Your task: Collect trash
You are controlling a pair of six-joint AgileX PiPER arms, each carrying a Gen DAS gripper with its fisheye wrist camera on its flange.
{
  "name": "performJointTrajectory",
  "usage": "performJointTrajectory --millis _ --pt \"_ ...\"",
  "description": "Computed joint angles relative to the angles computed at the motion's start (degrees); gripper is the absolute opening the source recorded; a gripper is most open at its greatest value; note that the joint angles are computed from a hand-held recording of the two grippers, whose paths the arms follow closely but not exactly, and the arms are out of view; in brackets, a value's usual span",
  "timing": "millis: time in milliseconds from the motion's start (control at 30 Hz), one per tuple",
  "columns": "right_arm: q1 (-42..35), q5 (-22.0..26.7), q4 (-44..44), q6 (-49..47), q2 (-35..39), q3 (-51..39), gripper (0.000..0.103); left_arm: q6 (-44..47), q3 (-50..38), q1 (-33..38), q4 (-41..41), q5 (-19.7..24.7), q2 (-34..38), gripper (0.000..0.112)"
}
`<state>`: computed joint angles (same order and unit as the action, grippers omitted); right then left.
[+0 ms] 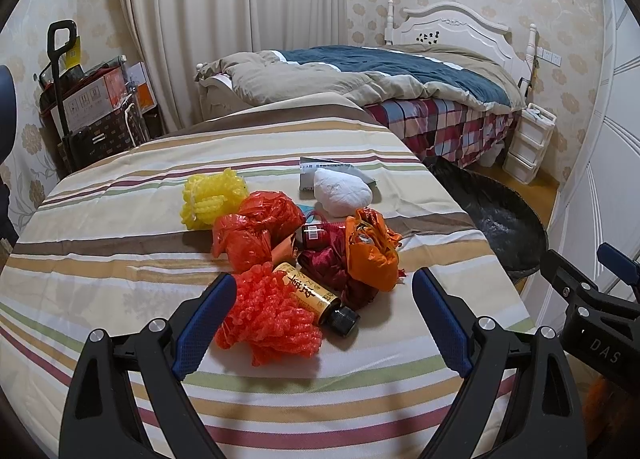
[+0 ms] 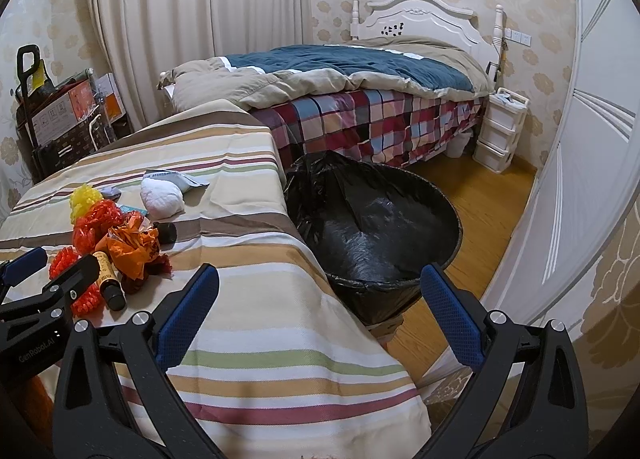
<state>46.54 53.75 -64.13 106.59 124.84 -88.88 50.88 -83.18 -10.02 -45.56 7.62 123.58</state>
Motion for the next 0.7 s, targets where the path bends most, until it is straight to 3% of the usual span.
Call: performJointTrajectory --millis 633,700 --pt "-0.1 0.0 0.0 0.3 0.2 0.0 0.098 1.8 0.9 -0.3 -2.1 0.4 0.0 0.089" --pt "0.0 0.2 0.0 0.2 0.3 0.0 0.092 -0.4 0.3 -0.1 0.2 1.4 0.0 0.089"
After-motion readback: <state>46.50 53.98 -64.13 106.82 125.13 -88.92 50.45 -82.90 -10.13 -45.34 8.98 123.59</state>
